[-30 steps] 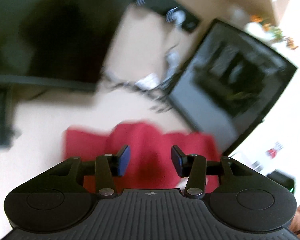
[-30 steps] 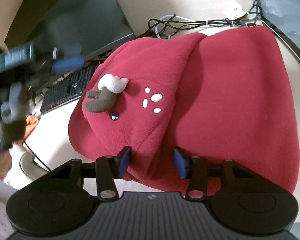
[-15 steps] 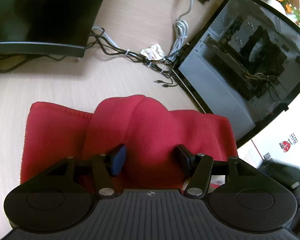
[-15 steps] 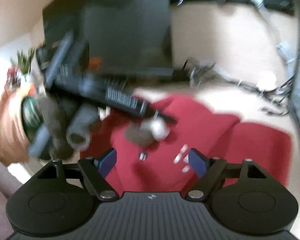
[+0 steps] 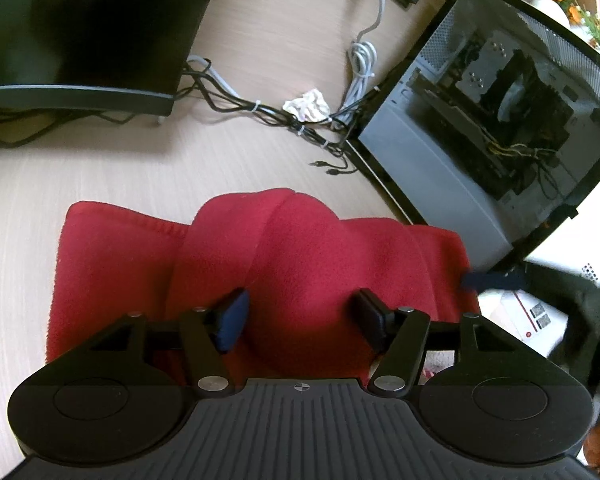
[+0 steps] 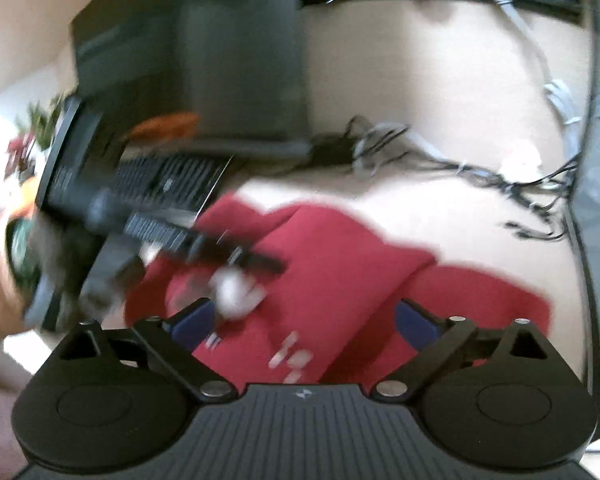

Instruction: Fold clothes

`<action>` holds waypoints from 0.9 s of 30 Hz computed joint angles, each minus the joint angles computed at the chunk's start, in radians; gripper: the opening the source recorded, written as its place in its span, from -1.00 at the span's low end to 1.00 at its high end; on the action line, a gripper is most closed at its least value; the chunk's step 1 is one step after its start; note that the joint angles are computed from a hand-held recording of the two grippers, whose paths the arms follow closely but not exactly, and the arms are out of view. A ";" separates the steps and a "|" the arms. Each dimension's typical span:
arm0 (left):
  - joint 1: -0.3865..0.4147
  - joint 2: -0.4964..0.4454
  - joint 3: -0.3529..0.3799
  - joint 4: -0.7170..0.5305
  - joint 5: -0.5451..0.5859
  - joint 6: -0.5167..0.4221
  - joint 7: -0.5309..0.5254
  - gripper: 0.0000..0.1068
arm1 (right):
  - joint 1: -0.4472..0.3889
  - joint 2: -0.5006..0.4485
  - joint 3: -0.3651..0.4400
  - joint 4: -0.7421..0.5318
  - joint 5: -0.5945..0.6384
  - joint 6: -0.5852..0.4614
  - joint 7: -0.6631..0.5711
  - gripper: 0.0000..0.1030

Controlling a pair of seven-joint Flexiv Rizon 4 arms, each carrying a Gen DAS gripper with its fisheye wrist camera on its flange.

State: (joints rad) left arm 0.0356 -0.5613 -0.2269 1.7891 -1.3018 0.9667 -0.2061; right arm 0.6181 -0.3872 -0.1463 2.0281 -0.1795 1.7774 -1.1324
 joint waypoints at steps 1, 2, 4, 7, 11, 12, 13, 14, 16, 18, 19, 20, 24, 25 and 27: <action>0.000 0.000 0.000 0.000 -0.001 0.001 0.000 0.23 | -0.001 -0.008 -0.014 -0.013 0.012 0.014 0.009 0.89; -0.001 0.000 0.000 0.000 -0.002 0.001 0.000 0.24 | 0.026 -0.018 -0.053 -0.026 0.033 0.026 0.022 0.89; -0.001 0.000 -0.001 0.001 -0.004 0.002 0.001 0.24 | 0.104 -0.058 -0.166 -0.067 0.085 0.019 0.053 0.89; -0.002 0.004 0.000 0.005 -0.009 0.005 0.001 0.24 | 0.217 -0.135 -0.338 -0.126 0.100 -0.088 0.143 0.89; 0.022 0.036 -0.006 0.022 -0.066 -0.049 0.033 0.41 | 0.249 -0.216 -0.404 -0.161 0.033 -0.190 0.223 0.89; 0.023 0.042 -0.003 0.021 -0.089 -0.054 0.050 0.48 | 0.254 -0.227 -0.414 -0.158 0.029 -0.177 0.245 0.89; 0.019 0.046 0.003 0.017 -0.108 -0.051 0.067 0.49 | 0.259 -0.236 -0.424 -0.154 0.024 -0.164 0.266 0.90; 0.014 0.044 0.010 0.008 -0.115 -0.045 0.070 0.48 | 0.266 -0.237 -0.435 -0.148 0.016 -0.153 0.282 0.90; 0.003 0.022 0.027 -0.021 -0.084 -0.029 0.029 0.25 | 0.290 -0.237 -0.465 -0.130 0.002 -0.127 0.315 0.89; 0.001 -0.007 0.040 -0.051 -0.018 -0.019 -0.051 -0.02 | 0.339 -0.231 -0.517 -0.095 0.001 -0.087 0.335 0.89; 0.006 -0.016 0.038 -0.059 -0.002 -0.016 -0.084 -0.09 | 0.355 -0.224 -0.530 -0.076 0.011 -0.063 0.333 0.84; 0.016 -0.016 0.028 -0.059 -0.009 -0.017 -0.097 -0.10 | 0.372 -0.214 -0.543 -0.059 0.025 -0.044 0.326 0.76; 0.030 0.001 0.014 -0.041 -0.057 0.003 -0.101 -0.09 | 0.439 -0.159 -0.576 0.001 0.085 -0.011 0.272 0.54; 0.026 0.005 0.017 -0.037 -0.062 0.021 -0.099 -0.08 | 0.459 -0.149 -0.588 0.013 0.099 -0.010 0.258 0.52; 0.020 0.013 0.022 -0.027 -0.072 0.057 -0.095 -0.08 | 0.500 -0.140 -0.615 0.029 0.124 -0.016 0.238 0.52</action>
